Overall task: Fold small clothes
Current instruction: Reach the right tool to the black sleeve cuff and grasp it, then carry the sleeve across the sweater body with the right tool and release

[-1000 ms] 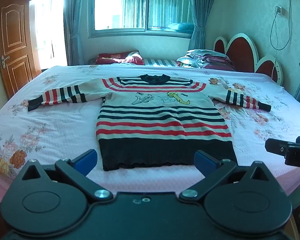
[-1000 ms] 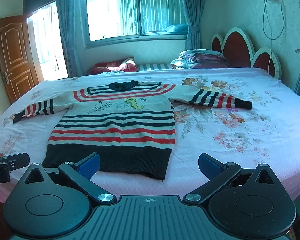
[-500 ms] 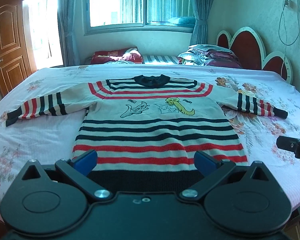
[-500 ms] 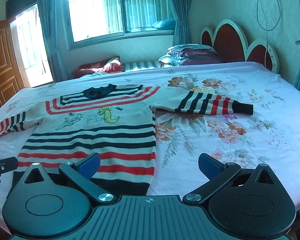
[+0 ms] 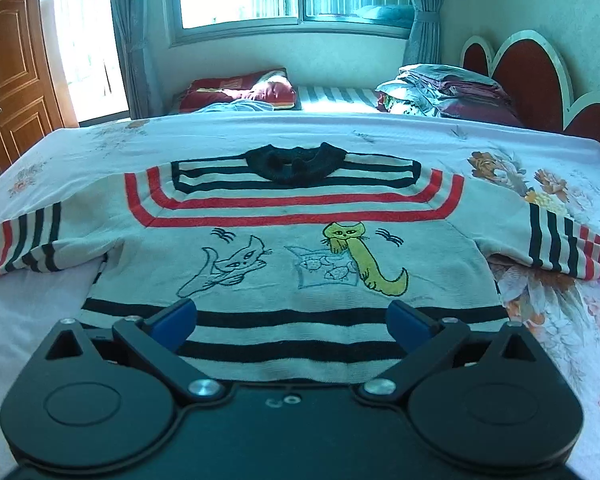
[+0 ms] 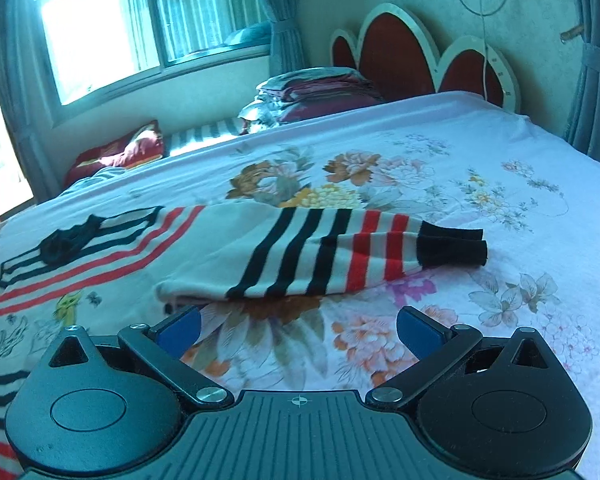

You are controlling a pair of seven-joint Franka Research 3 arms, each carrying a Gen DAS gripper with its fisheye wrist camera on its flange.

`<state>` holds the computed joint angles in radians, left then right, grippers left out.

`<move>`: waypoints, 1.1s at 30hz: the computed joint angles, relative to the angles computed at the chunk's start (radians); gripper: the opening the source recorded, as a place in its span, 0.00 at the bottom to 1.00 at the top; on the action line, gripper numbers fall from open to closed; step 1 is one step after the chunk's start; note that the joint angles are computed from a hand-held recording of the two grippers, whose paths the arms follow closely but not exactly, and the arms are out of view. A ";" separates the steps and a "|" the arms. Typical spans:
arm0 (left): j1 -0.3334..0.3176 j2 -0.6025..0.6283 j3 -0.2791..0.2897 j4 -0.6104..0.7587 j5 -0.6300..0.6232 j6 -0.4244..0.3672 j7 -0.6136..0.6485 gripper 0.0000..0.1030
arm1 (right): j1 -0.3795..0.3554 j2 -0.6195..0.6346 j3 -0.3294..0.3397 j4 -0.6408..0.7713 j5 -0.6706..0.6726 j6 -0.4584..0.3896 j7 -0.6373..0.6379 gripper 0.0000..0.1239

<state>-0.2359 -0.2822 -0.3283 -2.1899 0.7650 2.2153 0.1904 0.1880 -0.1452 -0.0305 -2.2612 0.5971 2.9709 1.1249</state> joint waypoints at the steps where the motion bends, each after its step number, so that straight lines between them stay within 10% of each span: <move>1: 0.001 0.027 0.014 0.015 -0.019 0.022 0.022 0.96 | -0.008 0.037 -0.003 0.030 -0.009 0.000 0.013 0.83; 4: 0.008 0.082 0.054 0.031 -0.081 0.138 0.066 0.88 | -0.030 0.129 -0.010 0.109 0.022 -0.001 0.011 0.83; 7: 0.018 0.150 0.055 0.085 -0.082 0.149 0.071 0.88 | -0.065 0.211 -0.013 0.181 -0.006 -0.020 0.084 0.44; 20: 0.000 0.318 0.102 0.259 -0.104 0.108 0.178 0.91 | -0.262 0.431 0.098 0.398 0.328 -0.067 0.105 0.36; 24: -0.003 0.328 0.112 0.274 -0.122 0.104 0.203 0.88 | -0.247 0.448 0.085 0.399 0.305 -0.029 0.147 0.08; 33: 0.032 0.184 0.125 0.135 -0.197 0.084 0.252 0.73 | -0.136 0.476 0.018 0.429 -0.097 0.050 0.071 0.06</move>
